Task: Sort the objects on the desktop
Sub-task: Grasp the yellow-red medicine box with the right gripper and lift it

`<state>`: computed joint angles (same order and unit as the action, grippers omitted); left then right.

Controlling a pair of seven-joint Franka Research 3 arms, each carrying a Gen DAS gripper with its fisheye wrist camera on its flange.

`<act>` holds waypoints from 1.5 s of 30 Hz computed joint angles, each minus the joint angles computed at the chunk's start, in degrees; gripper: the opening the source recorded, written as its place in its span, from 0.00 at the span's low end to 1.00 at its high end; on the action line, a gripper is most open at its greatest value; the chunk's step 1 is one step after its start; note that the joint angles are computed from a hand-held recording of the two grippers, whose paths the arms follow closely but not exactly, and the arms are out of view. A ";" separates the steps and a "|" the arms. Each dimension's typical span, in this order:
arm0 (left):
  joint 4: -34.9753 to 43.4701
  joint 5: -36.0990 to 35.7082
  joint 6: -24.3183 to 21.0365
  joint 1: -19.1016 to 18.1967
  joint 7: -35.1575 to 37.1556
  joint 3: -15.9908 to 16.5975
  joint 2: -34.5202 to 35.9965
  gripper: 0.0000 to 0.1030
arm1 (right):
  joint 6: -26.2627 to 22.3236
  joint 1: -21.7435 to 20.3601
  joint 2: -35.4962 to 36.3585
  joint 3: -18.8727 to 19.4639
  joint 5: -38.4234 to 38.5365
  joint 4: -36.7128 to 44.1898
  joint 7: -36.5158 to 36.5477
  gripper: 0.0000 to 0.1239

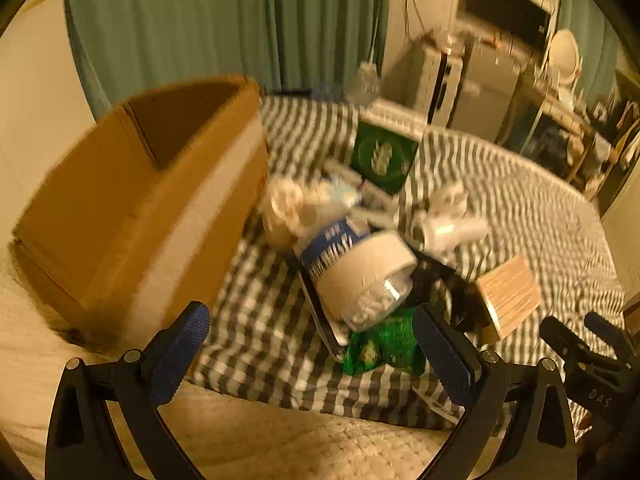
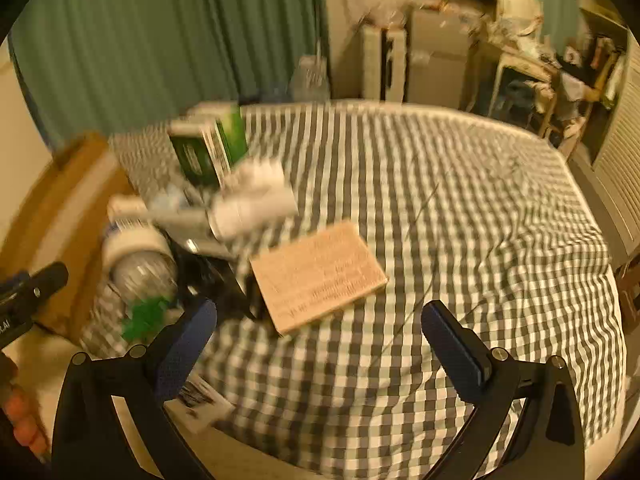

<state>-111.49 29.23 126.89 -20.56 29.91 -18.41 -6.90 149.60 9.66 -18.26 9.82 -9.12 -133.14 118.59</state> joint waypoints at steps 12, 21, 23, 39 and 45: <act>5.23 1.68 5.21 0.35 -0.47 1.68 7.15 1.00 | -0.30 1.20 8.29 -2.52 1.07 5.45 -0.97 0.83; 5.18 -1.32 9.79 0.73 1.58 2.76 9.34 1.00 | 2.11 0.92 11.63 -4.20 13.17 5.16 21.28 0.83; 5.89 1.10 9.37 0.15 2.27 2.54 9.82 1.00 | 3.72 1.46 13.67 -4.47 14.05 6.14 24.13 0.83; 4.44 -5.21 11.16 0.44 5.43 3.18 10.54 0.99 | 7.50 2.12 6.72 -6.10 0.91 -0.04 20.26 0.37; 4.31 -6.11 11.20 0.66 5.67 3.09 10.29 0.78 | 7.51 -1.49 3.29 -3.46 2.03 -2.87 16.38 0.33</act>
